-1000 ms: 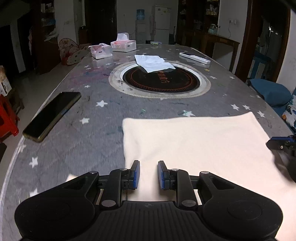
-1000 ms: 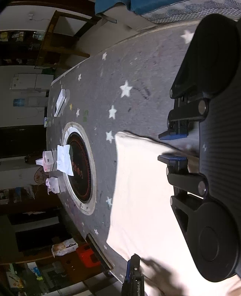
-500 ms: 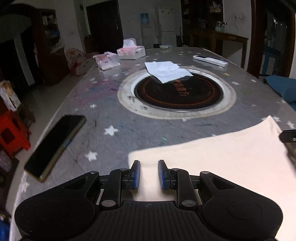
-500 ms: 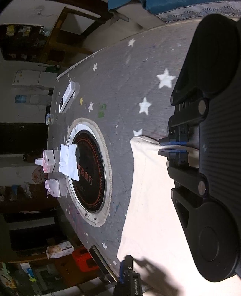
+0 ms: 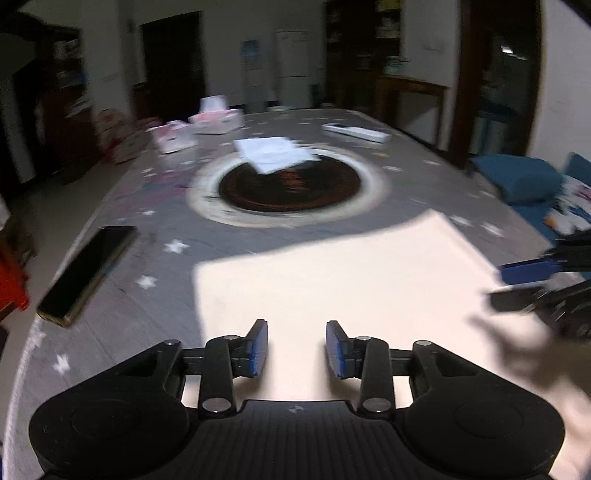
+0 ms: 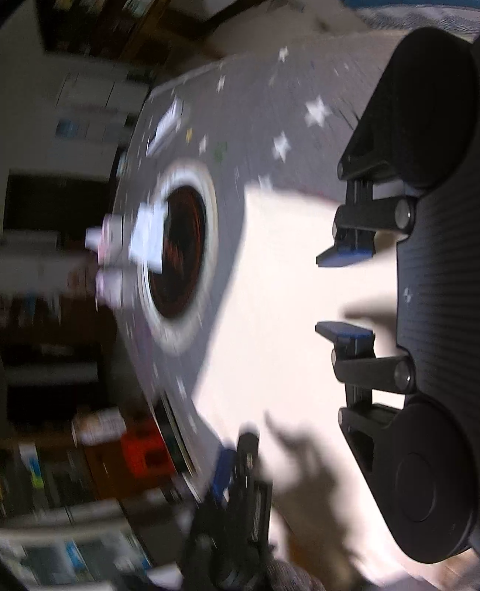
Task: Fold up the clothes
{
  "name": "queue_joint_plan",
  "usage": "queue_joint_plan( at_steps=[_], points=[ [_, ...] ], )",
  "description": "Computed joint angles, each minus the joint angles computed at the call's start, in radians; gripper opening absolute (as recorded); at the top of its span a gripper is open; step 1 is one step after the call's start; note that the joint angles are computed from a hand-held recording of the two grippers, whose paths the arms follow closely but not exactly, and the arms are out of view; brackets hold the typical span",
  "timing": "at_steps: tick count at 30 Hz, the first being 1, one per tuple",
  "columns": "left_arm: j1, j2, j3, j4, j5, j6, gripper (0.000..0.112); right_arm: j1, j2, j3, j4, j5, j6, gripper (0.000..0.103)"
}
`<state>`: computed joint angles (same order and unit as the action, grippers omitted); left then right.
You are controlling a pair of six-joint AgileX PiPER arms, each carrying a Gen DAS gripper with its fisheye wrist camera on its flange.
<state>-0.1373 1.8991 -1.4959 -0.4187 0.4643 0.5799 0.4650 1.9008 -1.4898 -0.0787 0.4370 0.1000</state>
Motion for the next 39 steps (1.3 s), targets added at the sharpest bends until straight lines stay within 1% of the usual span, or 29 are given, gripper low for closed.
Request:
queue_joint_plan(
  at_steps=[4, 5, 8, 11, 13, 15, 17, 18, 22, 25, 27, 30, 32, 36, 39],
  points=[
    [-0.003, -0.153, 0.214, -0.244, -0.003, 0.254, 0.039, 0.084, -0.094, 0.149, 0.056, -0.042, -0.083, 0.038],
    [-0.003, -0.185, 0.258, -0.294, -0.004, 0.311, 0.04, 0.104, -0.112, 0.178, 0.044, -0.047, -0.075, 0.042],
    [-0.012, -0.267, 0.373, -0.374, -0.013, 0.428, 0.04, 0.164, -0.154, 0.249, -0.039, -0.066, -0.01, 0.042],
    [-0.014, -0.327, 0.472, -0.462, -0.024, 0.547, 0.04, 0.234, -0.205, 0.337, -0.252, -0.097, 0.188, 0.042],
    [-0.013, -0.342, 0.51, -0.467, -0.017, 0.56, 0.04, 0.272, -0.232, 0.384, -0.385, -0.108, 0.324, 0.042],
    [-0.02, -0.354, 0.549, -0.475, -0.035, 0.583, 0.04, 0.298, -0.258, 0.415, -0.457, -0.101, 0.398, 0.042],
    [-0.019, -0.367, 0.584, -0.521, -0.055, 0.637, 0.042, 0.314, -0.28, 0.446, -0.539, -0.103, 0.514, 0.042],
    [-0.02, -0.372, 0.594, -0.534, -0.064, 0.648, 0.043, 0.322, -0.291, 0.461, -0.579, -0.103, 0.572, 0.042],
    [-0.025, -0.382, 0.604, -0.527, -0.075, 0.626, 0.045, 0.299, -0.306, 0.498, -0.564, -0.14, 0.652, 0.042],
    [-0.021, -0.385, 0.608, -0.524, -0.076, 0.62, 0.047, 0.289, -0.36, 0.543, -0.685, -0.146, 0.824, 0.042],
    [-0.018, -0.394, 0.621, -0.539, -0.078, 0.629, 0.049, 0.269, -0.394, 0.575, -0.792, -0.138, 0.967, 0.042],
    [-0.021, -0.399, 0.631, -0.546, -0.09, 0.625, 0.052, 0.22, -0.424, 0.607, -0.875, -0.112, 1.111, 0.042],
    [-0.028, -0.4, 0.631, -0.534, -0.096, 0.608, 0.053, 0.182, -0.426, 0.621, -0.91, -0.088, 1.167, 0.042],
    [-0.033, -0.398, 0.626, -0.515, -0.098, 0.585, 0.054, 0.111, -0.415, 0.625, -0.875, -0.071, 1.161, 0.042],
    [-0.035, -0.397, 0.622, -0.496, -0.097, 0.566, 0.054, 0.086, -0.408, 0.632, -0.878, -0.064, 1.173, 0.042]
  ],
)
